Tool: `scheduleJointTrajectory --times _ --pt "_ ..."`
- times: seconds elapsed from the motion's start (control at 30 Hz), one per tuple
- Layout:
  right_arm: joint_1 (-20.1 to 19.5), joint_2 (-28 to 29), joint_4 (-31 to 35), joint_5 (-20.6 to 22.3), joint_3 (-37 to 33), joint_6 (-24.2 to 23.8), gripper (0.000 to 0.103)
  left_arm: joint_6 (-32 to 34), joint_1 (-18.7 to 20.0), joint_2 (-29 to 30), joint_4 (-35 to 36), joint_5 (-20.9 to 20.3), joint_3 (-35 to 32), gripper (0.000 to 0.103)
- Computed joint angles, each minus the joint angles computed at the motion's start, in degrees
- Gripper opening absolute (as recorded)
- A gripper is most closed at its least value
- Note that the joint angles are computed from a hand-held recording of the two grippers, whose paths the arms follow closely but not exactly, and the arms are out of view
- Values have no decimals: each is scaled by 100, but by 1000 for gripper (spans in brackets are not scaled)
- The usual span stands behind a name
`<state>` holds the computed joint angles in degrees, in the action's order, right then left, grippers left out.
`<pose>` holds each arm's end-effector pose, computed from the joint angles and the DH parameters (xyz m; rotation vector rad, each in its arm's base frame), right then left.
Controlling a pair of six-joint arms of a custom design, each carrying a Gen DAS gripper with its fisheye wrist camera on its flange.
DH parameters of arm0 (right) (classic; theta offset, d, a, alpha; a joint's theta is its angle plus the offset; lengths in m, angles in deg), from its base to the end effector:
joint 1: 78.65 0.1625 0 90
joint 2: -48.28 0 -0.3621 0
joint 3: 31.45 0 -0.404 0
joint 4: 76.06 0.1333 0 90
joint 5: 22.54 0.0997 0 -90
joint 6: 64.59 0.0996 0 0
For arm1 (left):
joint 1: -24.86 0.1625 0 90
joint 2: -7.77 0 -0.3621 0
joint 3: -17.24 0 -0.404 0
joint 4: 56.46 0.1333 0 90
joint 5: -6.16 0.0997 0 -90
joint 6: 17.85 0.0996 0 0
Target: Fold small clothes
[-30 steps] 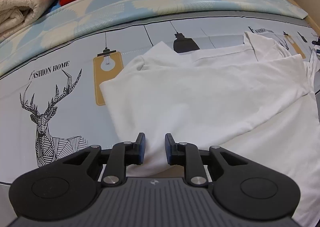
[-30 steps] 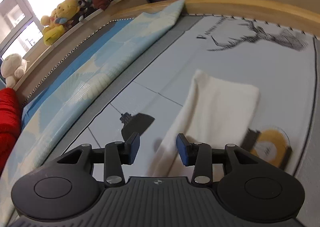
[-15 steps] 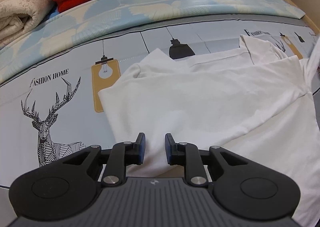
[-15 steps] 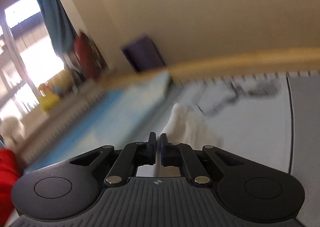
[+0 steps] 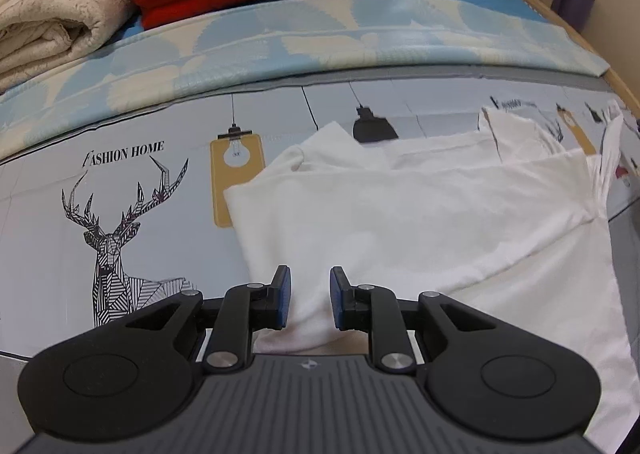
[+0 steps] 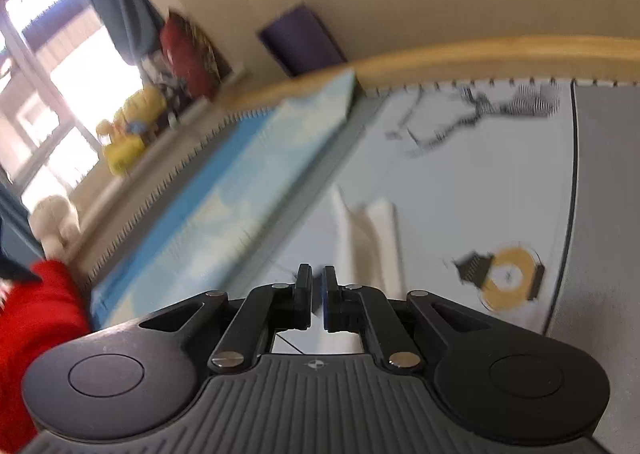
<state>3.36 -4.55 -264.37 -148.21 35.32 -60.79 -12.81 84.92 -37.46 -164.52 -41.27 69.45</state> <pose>-0.0230 -0.7048 0.4450 -0.7542 -1.8527 1.7166 -0.2094 -0.7656 0.3177 0.6405 2.3372 -0.4328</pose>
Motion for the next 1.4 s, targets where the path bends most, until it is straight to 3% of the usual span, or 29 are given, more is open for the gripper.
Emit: scheduleJointTrajectory --times 0.1,0.17,0.47,0.53,0.6,0.7,0.87,0.97,1.07,1.23,1.3,1.4 --pt "-159 -29 244 267 50 -152 21 29 0 -24 57 76 82 23" --pt "-243 28 325 336 -72 -285 37 40 3 1 68 108 80 23" --pt "-476 545 941 508 -1042 -570 39 153 42 395 210 232 -304 25" --pt "-474 687 1092 438 -1307 -617 35 186 36 455 237 241 -356 25" --pt "-446 816 1384 320 -1563 -694 6 214 26 494 240 235 -398 25" --pt "-340 951 1145 108 -1709 -1118 4 241 8 505 131 157 -458 25" --pt "3 1084 513 -367 -1887 -1287 3 161 -10 427 -11 61 -502 25" --pt "361 1319 81 -467 -2216 -1949 3 136 -21 302 -74 48 -445 25" --pt "870 1518 -392 9 -2287 -2858 3 67 -13 143 -181 -18 -394 25" --pt "1738 1448 -509 1589 -1264 -3764 4 -192 56 -66 -234 -23 -414 25" --pt "2008 1334 76 2172 -732 -3700 5 -348 104 -110 -183 25 -484 25" --pt "2171 1140 1875 2913 -134 -3086 19 -619 174 -161 -50 101 -587 25"
